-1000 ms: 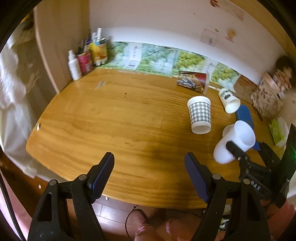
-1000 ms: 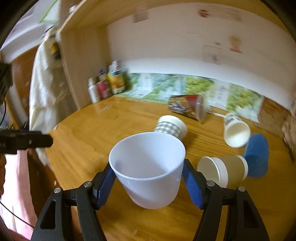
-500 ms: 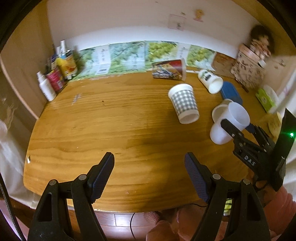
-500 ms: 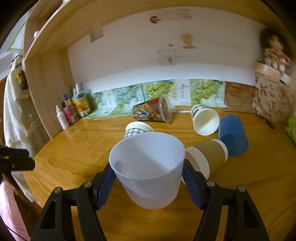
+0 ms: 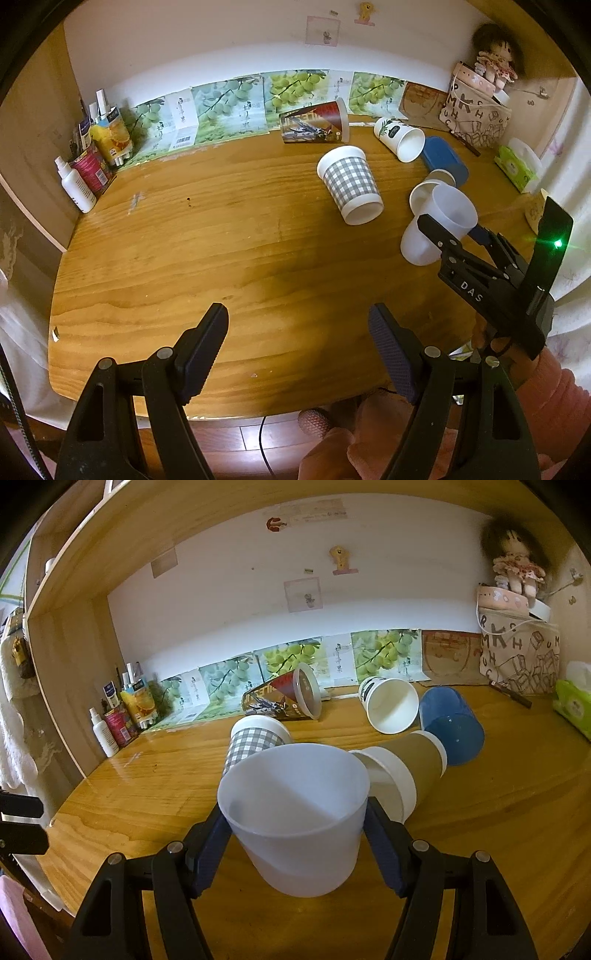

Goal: Flip cup upright

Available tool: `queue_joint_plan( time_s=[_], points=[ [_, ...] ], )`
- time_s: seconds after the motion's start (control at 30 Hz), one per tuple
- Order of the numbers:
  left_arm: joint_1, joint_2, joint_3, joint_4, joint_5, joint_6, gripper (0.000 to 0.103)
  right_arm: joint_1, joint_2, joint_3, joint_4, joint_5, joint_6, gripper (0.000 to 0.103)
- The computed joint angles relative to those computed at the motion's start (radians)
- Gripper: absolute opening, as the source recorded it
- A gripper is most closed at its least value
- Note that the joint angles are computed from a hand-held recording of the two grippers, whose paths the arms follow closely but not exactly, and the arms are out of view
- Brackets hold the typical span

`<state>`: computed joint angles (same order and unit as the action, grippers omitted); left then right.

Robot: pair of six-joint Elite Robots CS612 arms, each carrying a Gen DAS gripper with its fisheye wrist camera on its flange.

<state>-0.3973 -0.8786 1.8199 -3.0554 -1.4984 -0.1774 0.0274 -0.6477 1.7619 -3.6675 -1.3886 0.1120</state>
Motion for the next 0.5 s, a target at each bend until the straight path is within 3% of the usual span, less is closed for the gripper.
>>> queue_joint_plan(
  time_s=[0.5],
  points=[
    [-0.003,-0.012,0.03,-0.02,-0.015,-0.014,0.081,0.017,0.009,0.02,-0.044,-0.042,-0.047,0.071]
  ],
)
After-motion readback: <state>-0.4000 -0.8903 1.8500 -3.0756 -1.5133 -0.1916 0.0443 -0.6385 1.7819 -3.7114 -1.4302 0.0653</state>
